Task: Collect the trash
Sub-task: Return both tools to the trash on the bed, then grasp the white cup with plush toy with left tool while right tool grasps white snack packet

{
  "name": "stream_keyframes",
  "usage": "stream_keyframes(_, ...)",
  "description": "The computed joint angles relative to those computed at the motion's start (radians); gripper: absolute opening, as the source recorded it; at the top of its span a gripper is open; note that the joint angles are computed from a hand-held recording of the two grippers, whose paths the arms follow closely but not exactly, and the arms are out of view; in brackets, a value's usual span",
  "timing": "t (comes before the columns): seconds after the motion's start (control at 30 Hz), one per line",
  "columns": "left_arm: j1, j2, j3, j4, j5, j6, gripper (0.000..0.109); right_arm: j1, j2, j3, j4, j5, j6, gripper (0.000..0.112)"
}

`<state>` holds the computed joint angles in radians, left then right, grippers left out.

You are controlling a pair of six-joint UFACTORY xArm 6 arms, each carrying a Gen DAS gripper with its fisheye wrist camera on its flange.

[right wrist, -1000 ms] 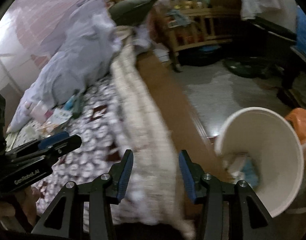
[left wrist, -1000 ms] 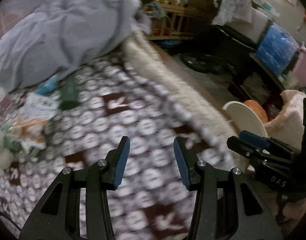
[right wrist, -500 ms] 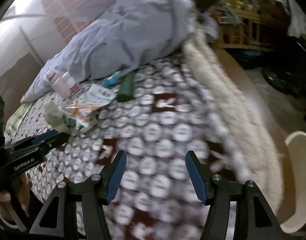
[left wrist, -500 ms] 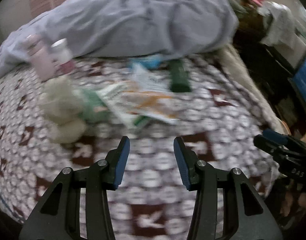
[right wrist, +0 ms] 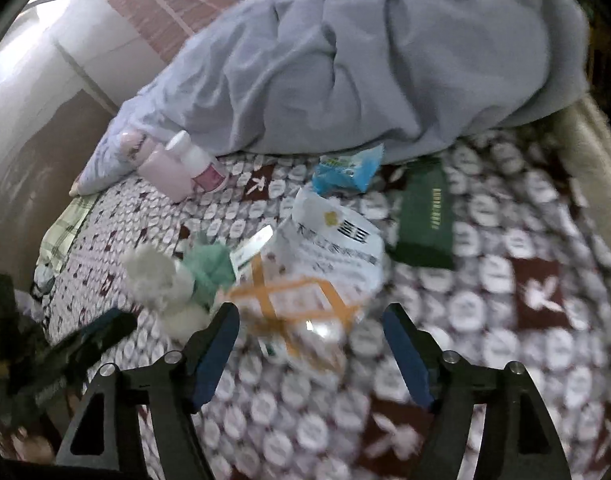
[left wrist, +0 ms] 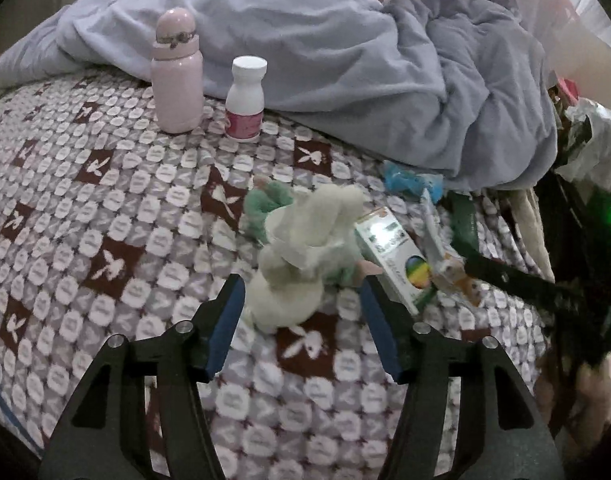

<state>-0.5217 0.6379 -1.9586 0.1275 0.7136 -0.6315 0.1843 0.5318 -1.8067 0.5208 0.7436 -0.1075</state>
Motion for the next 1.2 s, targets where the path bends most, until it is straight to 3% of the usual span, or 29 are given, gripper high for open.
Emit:
stream_keyframes(0.13,0.009,0.075,-0.082,-0.081,0.011,0.094,0.060,-0.001,0.125,-0.166,0.048,0.054,0.072,0.072)
stream_keyframes(0.33,0.009,0.208,-0.253,-0.083,0.071,0.131,0.060,0.004,0.249,-0.332,-0.080,0.164,0.175,0.073)
stream_keyframes(0.53,0.003,0.343,-0.471,-0.015,0.210,0.137,0.061,-0.017,0.161,-0.159,-0.012,0.108,0.109,0.073)
stream_keyframes(0.6,0.004,0.329,-0.446,-0.020,0.195,0.142,0.057,-0.024,0.126,-0.106,0.012,0.094,0.080,0.073)
stream_keyframes(0.7,0.005,0.293,-0.399,-0.008,0.189,0.129,0.039,-0.031,0.045,0.009,-0.015,0.033,0.069,0.072)
stream_keyframes(0.83,0.011,0.231,-0.313,-0.083,0.155,0.146,0.037,-0.057,-0.052,0.145,-0.152,-0.017,0.137,0.072)
stream_keyframes(0.93,-0.001,0.224,-0.319,-0.087,0.169,0.148,0.035,-0.085,-0.097,0.209,-0.121,-0.050,0.120,0.073)
stream_keyframes(1.1,-0.019,0.200,-0.322,-0.084,0.186,0.160,0.035,-0.079,-0.103,0.195,-0.107,-0.050,0.057,0.073)
stream_keyframes(1.2,-0.020,0.181,-0.306,-0.107,0.190,0.170,0.035,-0.050,-0.034,0.098,-0.223,-0.001,0.101,0.075)
